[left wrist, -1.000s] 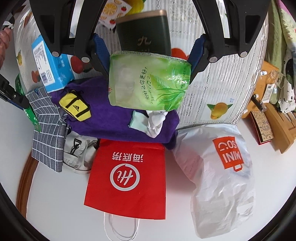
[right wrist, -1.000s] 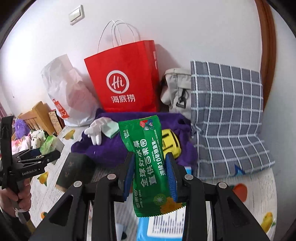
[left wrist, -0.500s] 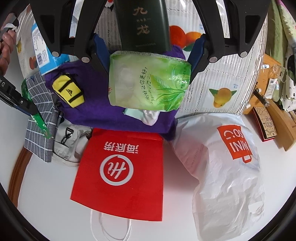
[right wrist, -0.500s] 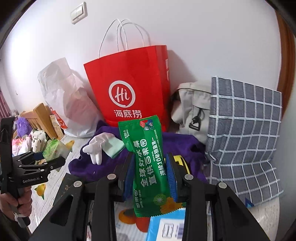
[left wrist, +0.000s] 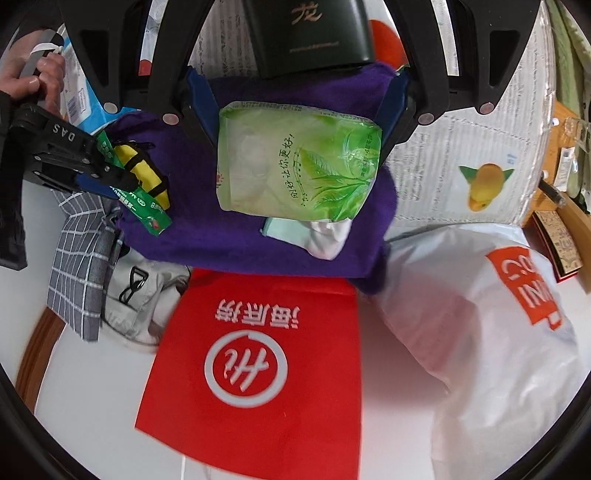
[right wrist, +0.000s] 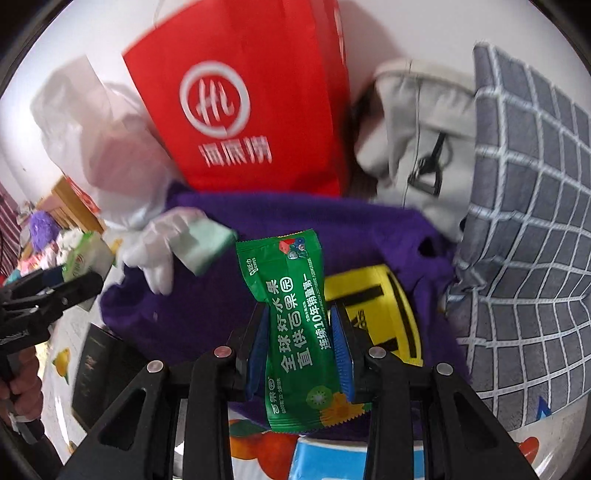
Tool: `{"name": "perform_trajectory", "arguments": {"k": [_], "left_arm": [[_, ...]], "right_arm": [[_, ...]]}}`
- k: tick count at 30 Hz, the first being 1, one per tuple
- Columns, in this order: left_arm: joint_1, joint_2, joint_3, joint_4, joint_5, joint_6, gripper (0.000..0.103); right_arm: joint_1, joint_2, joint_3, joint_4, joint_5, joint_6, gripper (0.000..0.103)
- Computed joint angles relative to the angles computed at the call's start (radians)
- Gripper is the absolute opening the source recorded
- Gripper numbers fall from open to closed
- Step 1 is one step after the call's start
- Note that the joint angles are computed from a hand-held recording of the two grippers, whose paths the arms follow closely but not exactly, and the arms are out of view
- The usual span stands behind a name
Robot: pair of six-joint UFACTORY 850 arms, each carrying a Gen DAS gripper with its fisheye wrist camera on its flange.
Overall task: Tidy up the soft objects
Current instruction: 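Lower the tissue pack and snack packet onto the towel and open both grippers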
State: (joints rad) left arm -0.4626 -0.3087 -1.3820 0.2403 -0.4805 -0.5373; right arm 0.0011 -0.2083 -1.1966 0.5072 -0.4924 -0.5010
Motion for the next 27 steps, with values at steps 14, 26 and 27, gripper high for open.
{"name": "perform_trajectory", "arguments": {"k": [14,26,27], "left_arm": [[0.025,-0.086,-0.052,-0.053,-0.062,0.005,0.072],[0.051,-0.119,-0.066,-0.203,-0.064,0.110,0.076],[0.052,-0.118,-0.065,-0.210,-0.061,0.110,0.078]], "right_arm": [[0.018,-0.040,-0.011,-0.066,-0.005,0.040,0.037],[0.023,-0.048,-0.016,-0.048,0.006,0.010,0.057],[0.024,-0.039,-0.009,-0.044,0.025,0.005,0.066]]}}
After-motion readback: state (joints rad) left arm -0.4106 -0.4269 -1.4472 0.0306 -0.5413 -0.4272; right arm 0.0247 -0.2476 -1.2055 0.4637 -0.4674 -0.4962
